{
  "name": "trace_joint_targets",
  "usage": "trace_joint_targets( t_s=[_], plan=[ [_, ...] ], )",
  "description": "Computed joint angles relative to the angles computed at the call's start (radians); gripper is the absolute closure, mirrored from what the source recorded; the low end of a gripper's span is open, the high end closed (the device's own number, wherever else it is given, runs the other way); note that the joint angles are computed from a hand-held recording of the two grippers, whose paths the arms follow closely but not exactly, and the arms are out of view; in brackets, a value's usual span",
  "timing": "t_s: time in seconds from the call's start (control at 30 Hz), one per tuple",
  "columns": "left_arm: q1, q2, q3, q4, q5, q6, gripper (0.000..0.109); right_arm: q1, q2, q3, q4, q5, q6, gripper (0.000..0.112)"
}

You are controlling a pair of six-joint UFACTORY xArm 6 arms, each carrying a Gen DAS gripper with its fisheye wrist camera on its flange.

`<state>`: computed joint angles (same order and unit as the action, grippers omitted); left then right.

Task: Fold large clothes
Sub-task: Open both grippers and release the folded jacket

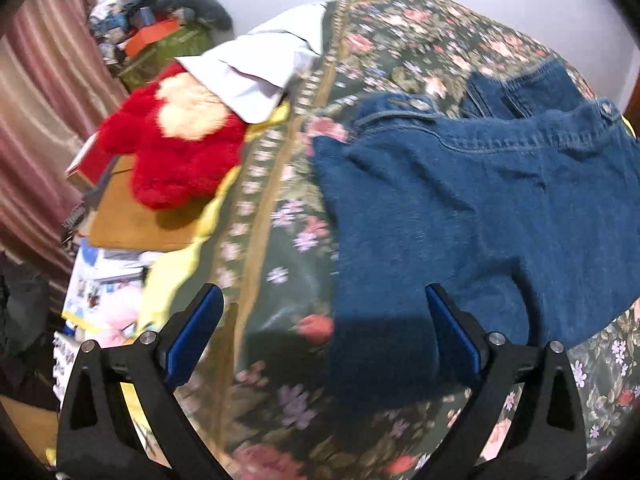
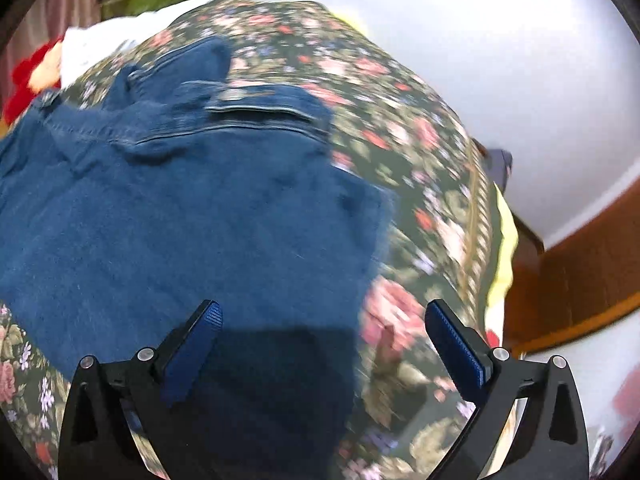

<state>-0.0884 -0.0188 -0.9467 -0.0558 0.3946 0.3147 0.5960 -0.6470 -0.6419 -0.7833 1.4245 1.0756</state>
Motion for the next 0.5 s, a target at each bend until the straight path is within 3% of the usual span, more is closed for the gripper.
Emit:
trace_joint_targets(
  t_s=[0.1, 0.2, 0.37, 0.5],
  plan=[
    [0.039, -0.058, 0.037, 0.115, -0.029, -0.121, 0.007, 0.020, -0.092, 0.025, 0.035, 0.036, 0.022, 0.011],
    [0.073, -0.109, 0.060, 0.121, -0.031, -0.167, 0.008, 0.078, -0.127, 0.016, 0.051, 0.095, 0.054, 0.011],
    [0.095, -0.216, 0.104, -0.221, 0.045, 0.021, 0.008, 0.168, -0.110, -0.024, 0.021, 0.116, 0.091, 0.011],
    [0.067, -0.278, 0.156, -0.401, 0.090, 0.094, 0.008, 0.196, -0.069, -0.059, 0.010, 0.051, 0.120, 0.011]
  ],
)
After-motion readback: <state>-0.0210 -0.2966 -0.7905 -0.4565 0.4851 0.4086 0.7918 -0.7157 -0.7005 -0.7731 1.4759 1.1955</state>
